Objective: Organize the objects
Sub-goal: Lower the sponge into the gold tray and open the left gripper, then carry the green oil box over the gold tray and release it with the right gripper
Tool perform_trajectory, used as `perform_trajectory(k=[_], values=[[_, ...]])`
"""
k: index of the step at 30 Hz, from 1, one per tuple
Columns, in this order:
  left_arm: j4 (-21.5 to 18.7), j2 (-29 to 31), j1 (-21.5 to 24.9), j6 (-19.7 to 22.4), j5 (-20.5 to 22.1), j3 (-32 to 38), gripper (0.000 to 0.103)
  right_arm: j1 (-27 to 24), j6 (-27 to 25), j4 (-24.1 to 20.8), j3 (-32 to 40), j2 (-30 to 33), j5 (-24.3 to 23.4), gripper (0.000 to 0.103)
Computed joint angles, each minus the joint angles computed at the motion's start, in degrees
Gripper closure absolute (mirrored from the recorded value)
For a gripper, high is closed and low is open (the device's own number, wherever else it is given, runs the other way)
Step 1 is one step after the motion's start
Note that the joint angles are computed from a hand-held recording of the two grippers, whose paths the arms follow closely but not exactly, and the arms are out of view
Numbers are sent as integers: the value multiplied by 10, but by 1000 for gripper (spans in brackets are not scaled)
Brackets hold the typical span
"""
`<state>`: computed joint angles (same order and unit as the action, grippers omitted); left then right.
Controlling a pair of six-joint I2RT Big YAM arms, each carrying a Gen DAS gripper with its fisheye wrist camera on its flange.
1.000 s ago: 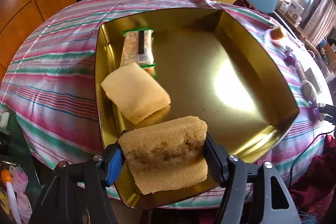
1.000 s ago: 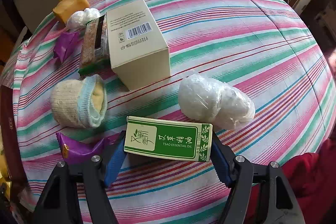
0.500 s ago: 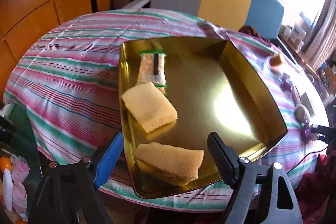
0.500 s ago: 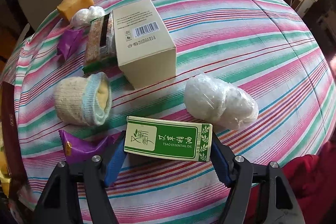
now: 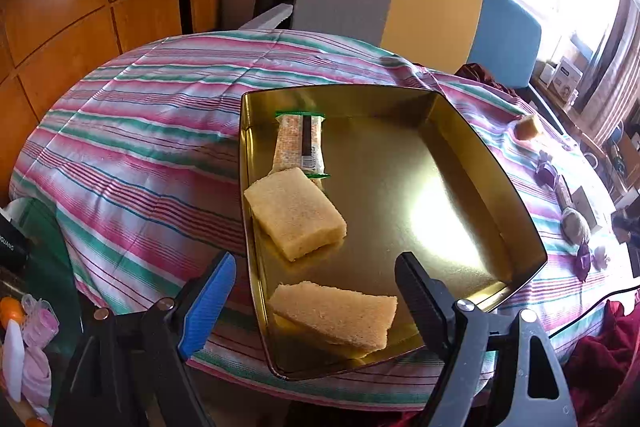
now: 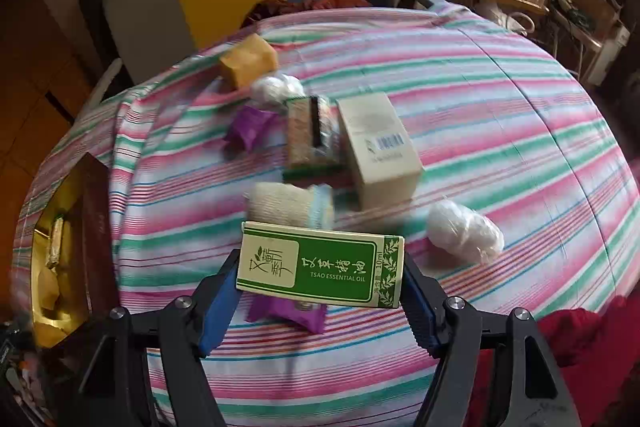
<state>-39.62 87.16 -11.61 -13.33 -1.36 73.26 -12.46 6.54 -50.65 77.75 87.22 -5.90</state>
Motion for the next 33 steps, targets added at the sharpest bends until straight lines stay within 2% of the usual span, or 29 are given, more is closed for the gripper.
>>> perform_trajectory(k=[8,14,19,26,29,31,33], values=[[15,-9,15,-12,14,-13,20,116,-16,6,73,38,-52,30],[35,-23,42,-39,29,-27,20,222,-51,-19,123,87,-87,29],[45,-27,62,-50,37,-37,20,292,-64,-48,187,157,-86,29],[53,-22,77,-54,48,-45,20,352,-47,-98,258,250,-65,28],[55,-19,80,-56,52,-47,20,361,-41,-98,260,263,-97,27],[55,-17,82,-56,53,-47,20,365,-41,-100,258,269,-114,20],[57,-17,83,-58,54,-48,20,363,-40,-97,252,271,-134,7]])
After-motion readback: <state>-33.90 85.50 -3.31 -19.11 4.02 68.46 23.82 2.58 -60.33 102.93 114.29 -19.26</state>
